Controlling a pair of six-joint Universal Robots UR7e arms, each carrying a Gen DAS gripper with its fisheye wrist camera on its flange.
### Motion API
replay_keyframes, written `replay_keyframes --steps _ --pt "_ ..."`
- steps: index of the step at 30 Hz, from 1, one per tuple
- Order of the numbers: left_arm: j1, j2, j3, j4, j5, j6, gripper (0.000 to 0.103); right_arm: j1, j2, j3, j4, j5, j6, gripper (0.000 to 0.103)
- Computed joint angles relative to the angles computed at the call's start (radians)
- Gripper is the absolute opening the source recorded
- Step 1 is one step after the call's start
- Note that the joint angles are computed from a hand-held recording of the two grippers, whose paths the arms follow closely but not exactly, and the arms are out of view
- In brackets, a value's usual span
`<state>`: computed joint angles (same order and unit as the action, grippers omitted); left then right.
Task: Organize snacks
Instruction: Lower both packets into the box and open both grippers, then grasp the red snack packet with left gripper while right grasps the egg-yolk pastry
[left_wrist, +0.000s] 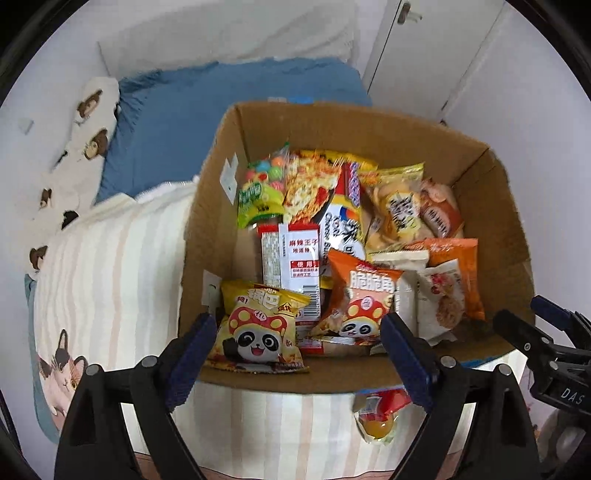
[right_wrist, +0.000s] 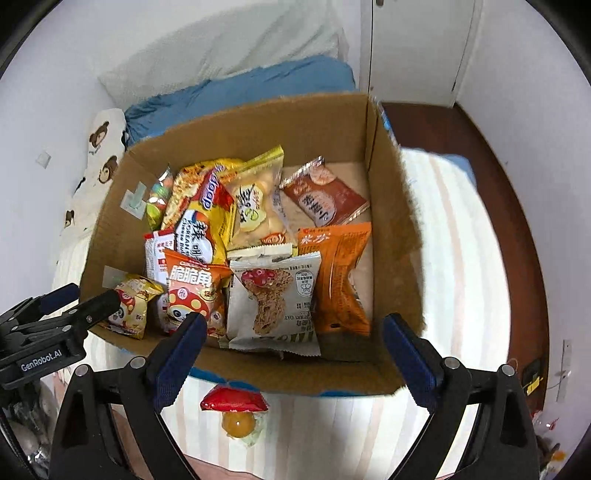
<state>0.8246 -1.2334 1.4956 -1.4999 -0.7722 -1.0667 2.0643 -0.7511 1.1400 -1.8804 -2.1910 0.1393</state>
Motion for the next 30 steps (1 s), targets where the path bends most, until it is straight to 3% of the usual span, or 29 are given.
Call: replay_keyframes --steps 13,30 --pt "-0.16 -0.043 0.058 0.051 0.14 -0.11 0.091 0.06 -0.144 0.171 -0.199 -0.04 -0.062 0.098" --pt "-0.323 -0.07 0.038 0.179 0.189 -0.227 0.091 0.147 -0.283 0.271 -0.324 -0.056 -0.09 0.098"
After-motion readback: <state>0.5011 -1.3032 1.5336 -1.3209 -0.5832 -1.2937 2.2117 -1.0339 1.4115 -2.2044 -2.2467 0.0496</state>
